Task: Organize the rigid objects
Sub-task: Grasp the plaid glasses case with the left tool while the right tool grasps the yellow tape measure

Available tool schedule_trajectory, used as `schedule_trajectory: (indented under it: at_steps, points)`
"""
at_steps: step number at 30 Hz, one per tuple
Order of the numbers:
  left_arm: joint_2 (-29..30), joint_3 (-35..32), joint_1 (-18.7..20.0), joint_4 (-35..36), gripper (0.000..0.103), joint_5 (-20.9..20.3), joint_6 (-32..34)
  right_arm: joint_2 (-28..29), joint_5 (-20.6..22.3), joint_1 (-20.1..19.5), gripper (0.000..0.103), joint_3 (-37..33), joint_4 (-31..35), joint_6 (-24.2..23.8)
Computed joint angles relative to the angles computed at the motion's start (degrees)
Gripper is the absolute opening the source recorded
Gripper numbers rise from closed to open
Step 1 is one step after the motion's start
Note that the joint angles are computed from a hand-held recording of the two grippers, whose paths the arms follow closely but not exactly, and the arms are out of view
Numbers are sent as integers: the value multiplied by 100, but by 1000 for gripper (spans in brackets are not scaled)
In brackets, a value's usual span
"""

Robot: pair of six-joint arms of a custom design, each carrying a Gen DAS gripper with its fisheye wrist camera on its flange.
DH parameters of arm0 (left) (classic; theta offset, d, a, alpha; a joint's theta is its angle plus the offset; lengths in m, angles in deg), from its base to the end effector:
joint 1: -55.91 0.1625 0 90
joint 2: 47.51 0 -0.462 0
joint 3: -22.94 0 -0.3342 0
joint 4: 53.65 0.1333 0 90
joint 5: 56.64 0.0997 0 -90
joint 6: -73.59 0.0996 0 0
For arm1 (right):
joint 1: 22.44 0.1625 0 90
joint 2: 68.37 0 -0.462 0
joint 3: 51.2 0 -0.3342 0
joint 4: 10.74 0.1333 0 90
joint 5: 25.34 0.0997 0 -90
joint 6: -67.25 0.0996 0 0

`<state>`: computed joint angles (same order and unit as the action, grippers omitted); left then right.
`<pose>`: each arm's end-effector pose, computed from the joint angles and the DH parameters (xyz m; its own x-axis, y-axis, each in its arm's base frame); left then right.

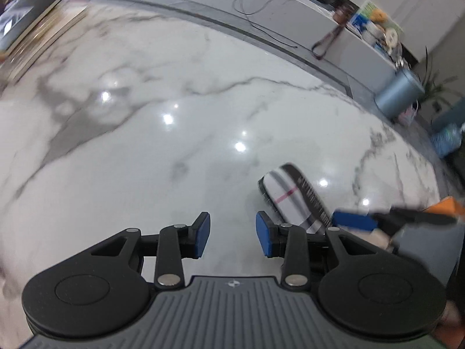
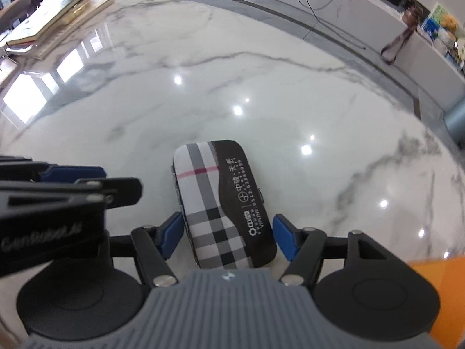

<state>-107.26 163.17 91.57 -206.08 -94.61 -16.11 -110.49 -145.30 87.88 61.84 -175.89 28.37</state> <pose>-0.1721 -0.3842 0.1428 -0.7733 -0.5509 -0.3138 -0.1562 0.6452 -0.7479 0.2720 -0.4940 0.0778 -0.4250 -0.7943 0.4340 -0.7876 0.5609 0.2552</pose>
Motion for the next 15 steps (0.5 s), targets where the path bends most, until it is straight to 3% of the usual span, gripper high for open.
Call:
schedule_trajectory:
  at_steps: [4, 7, 9, 11, 12, 15]
  points:
    - [-177, 157, -239, 218, 42, -25, -483, -195, 62, 103, 69, 252, 266, 724]
    - [-139, 300, -367, -3, 43, -151, -533, -369, 188, 150, 70, 474, 323, 1025]
    - [-99, 332, -399, -122, 43, -227, -545, -473, 377, 106, 69, 470, 706, 1387]
    - [-93, 368, -479, -96, 43, -225, -638, -621, 634, 24, 50, 515, 1094, 1664]
    - [-88, 397, -526, -84, 46, -192, -695, -673, 710, -1, 46, 557, 1164, 1684]
    - [-43, 500, -614, -244, 48, -34, -645, -808, 618, 29, 45, 797, 847, 1461]
